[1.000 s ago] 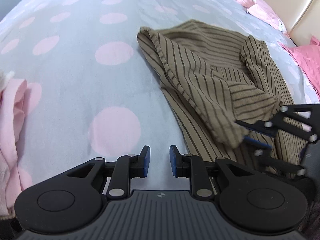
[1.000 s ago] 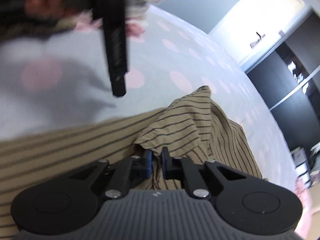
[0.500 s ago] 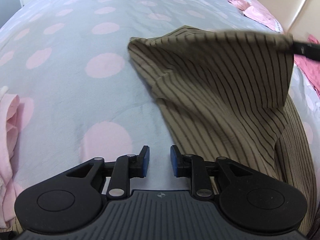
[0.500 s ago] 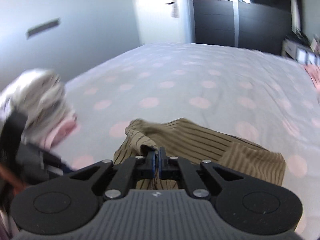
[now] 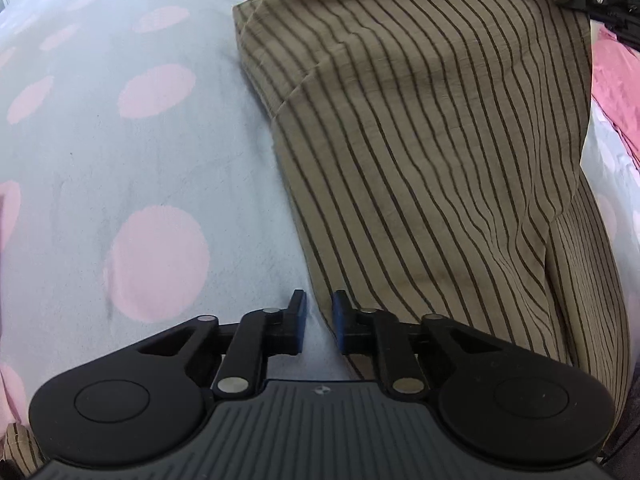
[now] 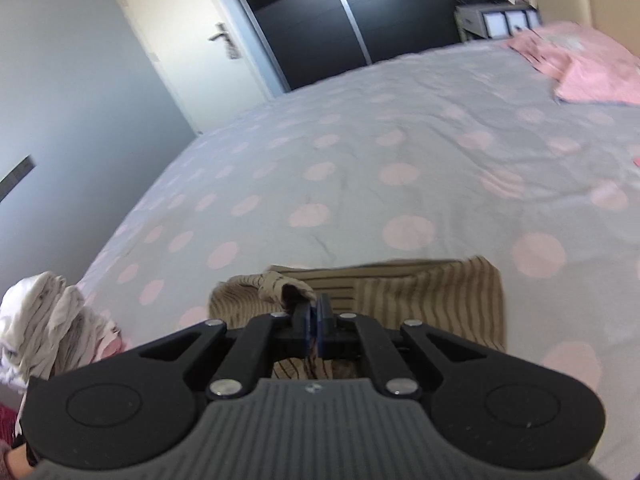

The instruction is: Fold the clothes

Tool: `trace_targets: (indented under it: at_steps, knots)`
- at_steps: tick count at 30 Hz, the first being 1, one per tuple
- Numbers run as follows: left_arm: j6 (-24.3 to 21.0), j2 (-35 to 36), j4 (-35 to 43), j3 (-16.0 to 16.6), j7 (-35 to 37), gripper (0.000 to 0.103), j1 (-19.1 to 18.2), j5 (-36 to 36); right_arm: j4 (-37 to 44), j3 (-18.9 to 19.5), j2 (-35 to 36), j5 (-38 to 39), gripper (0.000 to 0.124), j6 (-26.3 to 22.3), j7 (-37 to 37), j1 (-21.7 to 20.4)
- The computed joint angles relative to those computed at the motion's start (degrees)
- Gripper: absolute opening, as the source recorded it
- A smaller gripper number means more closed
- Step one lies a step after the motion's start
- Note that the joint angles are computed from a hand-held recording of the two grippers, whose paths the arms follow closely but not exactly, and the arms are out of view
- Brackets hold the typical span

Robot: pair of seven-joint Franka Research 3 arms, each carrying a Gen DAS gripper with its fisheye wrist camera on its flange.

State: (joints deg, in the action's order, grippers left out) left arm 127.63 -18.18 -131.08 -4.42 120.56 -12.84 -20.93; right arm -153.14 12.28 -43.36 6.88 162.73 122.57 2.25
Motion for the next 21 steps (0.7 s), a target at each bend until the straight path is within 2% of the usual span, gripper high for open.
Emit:
trace_targets:
  at_steps: [6, 8, 11, 14, 16, 17, 21]
  knots:
    - [-0.4, 0.4, 0.6, 0.4, 0.9, 0.011, 0.1, -1.0, 0.0, 2.8, 0.8, -2.4, 0.003, -2.9, 5.7, -5.9]
    - [-0.5, 0.5, 0.7, 0.6, 1.3, 0.011, 0.2, -1.7, -0.2, 2.9, 1.9, -3.4, 0.003, -3.8, 7.2, -6.6]
    - [-0.6, 0.8, 1.0, 1.0, 2.3, 0.015, 0.4, -3.1, -1.1, 1.5, 3.8, -3.7, 0.004, -2.8, 8.1, -5.7]
    - [-0.4, 0.2, 0.5, 1.1, 3.4, 0.022, 0.6, -4.1, -1.4, 1.5, 4.1, -4.7, 0.012, -3.3, 9.0, -6.0]
    - [0.0, -0.6, -0.2, 0.6, 3.0, 0.025, 0.4, -4.0, -1.6, 1.8, 3.2, -5.5, 0.027, -4.4, 10.1, -6.4]
    - [0.1, -0.9, -0.3, 0.3, 2.6, 0.026, 0.3, -3.7, -1.8, 1.5, 2.6, -5.6, 0.030, -4.6, 10.5, -6.2]
    - [0.3, -1.4, 0.0, 0.2, 1.4, 0.031, 0.0, -2.8, -2.3, 0.0, -0.1, -5.0, 0.032, -7.4, 9.7, -3.6]
